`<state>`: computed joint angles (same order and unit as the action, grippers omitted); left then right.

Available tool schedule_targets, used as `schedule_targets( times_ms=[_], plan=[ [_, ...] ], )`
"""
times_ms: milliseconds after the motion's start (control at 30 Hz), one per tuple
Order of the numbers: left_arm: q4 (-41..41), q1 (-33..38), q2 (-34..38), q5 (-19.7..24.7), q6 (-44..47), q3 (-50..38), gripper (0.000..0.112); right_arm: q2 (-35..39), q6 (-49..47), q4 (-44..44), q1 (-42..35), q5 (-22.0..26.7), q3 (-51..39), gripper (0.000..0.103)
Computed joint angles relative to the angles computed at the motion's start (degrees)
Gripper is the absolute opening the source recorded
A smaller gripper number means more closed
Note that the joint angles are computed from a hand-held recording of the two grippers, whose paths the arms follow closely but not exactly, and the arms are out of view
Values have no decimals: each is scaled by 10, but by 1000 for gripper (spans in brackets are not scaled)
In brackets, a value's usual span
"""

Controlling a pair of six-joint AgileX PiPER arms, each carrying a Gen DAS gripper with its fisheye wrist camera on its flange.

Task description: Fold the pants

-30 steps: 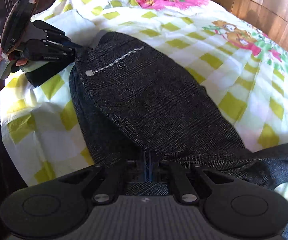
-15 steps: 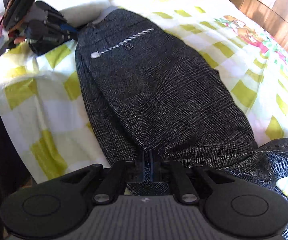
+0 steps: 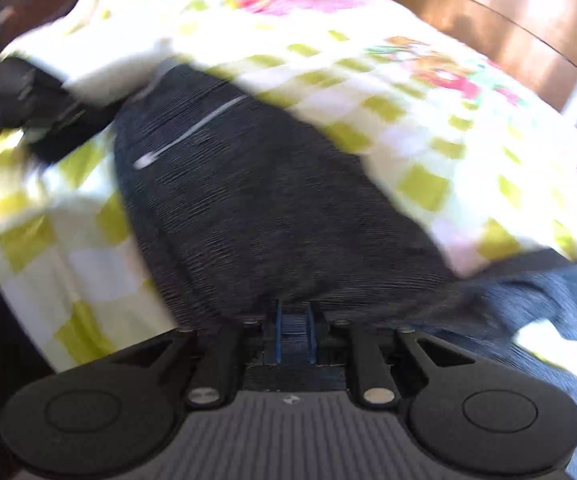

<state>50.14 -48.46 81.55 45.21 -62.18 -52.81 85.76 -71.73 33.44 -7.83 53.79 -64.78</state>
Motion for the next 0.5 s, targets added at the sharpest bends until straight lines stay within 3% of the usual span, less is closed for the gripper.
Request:
schedule_targets(
  times_ms=[167, 267, 367, 433, 500],
  plan=[
    [-25, -24, 69, -19, 77, -114, 5, 62, 72, -6, -64, 27, -105, 30],
    [-81, -17, 132, -71, 134, -201, 5, 137, 134, -44, -80, 33, -216, 33],
    [-163, -16, 224, -91, 212, -323, 7, 245, 187, -83, -89, 84, -388, 35],
    [-239, -11, 288, -98, 277, -413, 11, 311, 127, -97, -88, 96, -500, 35],
    [-293, -10, 357, -79, 329, -517, 12, 347, 12, -144, -74, 47, -551, 36]
  ],
)
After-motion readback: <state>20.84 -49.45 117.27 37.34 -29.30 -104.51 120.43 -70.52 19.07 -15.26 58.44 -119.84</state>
